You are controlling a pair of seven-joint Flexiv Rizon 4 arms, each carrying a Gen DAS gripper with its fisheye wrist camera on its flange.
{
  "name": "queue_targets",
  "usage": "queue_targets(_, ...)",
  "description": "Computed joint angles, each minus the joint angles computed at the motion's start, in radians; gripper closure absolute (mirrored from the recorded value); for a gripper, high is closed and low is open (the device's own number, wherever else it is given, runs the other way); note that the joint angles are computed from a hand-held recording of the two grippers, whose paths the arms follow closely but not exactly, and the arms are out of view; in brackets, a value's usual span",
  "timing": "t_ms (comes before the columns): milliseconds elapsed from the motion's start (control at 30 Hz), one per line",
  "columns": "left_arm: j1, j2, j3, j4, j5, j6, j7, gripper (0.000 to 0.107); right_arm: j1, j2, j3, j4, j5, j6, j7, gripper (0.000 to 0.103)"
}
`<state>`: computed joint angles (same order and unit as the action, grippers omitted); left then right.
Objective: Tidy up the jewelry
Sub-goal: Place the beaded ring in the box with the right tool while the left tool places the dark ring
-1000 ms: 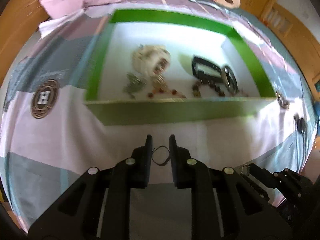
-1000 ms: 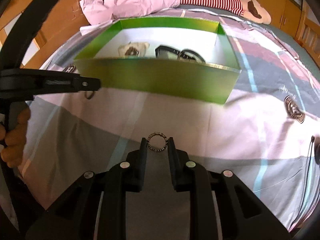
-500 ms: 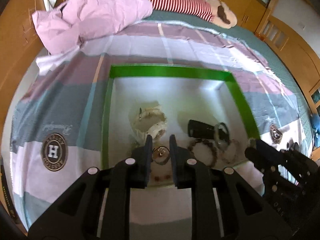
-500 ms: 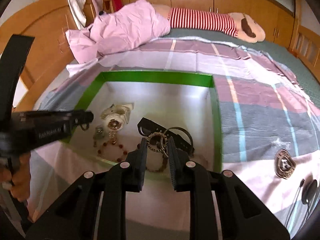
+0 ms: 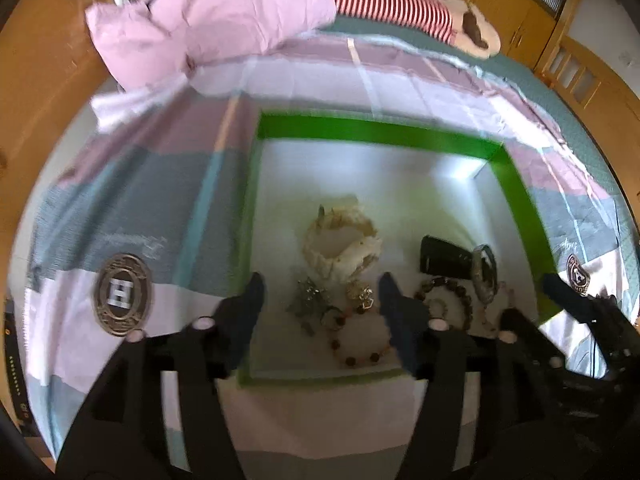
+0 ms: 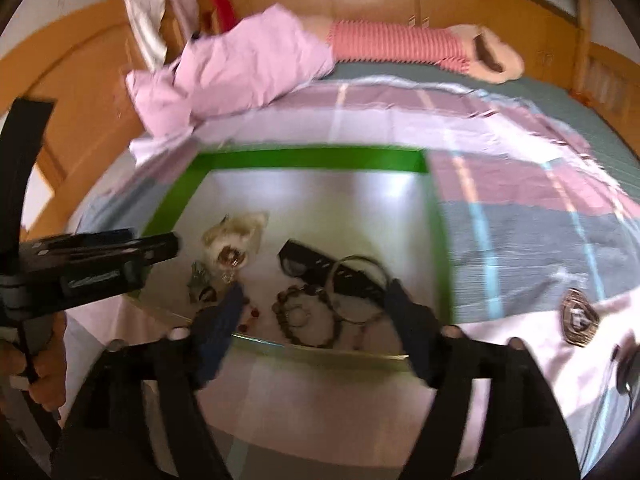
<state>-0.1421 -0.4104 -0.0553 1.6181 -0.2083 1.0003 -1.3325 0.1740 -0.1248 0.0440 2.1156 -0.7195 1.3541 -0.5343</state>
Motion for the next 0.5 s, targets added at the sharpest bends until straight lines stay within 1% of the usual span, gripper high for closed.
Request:
queue_targets(33, -0.003, 0.021, 0.005, 0.023, 0.004, 0.033, -0.006, 0.035, 0.002, 0.024, -0.021, 0.018, -0.069, 0.006, 0.064, 0.017)
queue_targets(67, -0.006, 0.036, 0.008, 0.039, 0.009, 0.053, -0.010, 0.033, -0.003, 0.036, -0.025, 0.025, -0.112, 0.002, 0.100, 0.015)
queue_targets(100, -0.008, 0.053, 0.010, 0.055, 0.014, 0.075, -0.012, 0.029, -0.008, 0.054, -0.026, 0.029, -0.164, -0.026, 0.143, 0.010)
queue_targets(133, -0.011, 0.073, 0.015, 0.075, 0.023, 0.100, -0.016, 0.025, -0.015, 0.061, -0.015, 0.026, -0.171, -0.050, 0.148, 0.004)
queue_targets(167, -0.014, 0.090, 0.018, 0.091, 0.031, 0.119, -0.019, 0.023, -0.019, 0.068, -0.001, 0.021, -0.160, -0.084, 0.138, 0.003)
queue_targets(200, -0.015, 0.104, 0.020, 0.105, 0.038, 0.135, -0.018, 0.019, -0.024, 0.071, 0.008, 0.017, -0.150, -0.095, 0.128, 0.004)
queue_targets(267, -0.020, 0.129, 0.027, 0.128, 0.057, 0.166, -0.027, 0.016, -0.027, 0.071, 0.026, 0.006, -0.115, -0.120, 0.104, 0.003)
queue_targets(333, -0.017, 0.145, 0.023, 0.143, 0.056, 0.178, -0.027, 0.009, -0.024, 0.072, 0.038, -0.006, -0.081, -0.153, 0.084, 0.003)
queue_targets(433, -0.004, 0.153, 0.008, 0.154, 0.025, 0.177, -0.006, 0.009, -0.022, 0.076, 0.044, -0.011, -0.081, -0.171, 0.092, 0.003)
queue_targets(500, -0.006, 0.155, 0.012, 0.151, 0.028, 0.166, -0.011, 0.008, -0.019, 0.077, 0.048, -0.016, -0.087, -0.186, 0.091, 0.003)
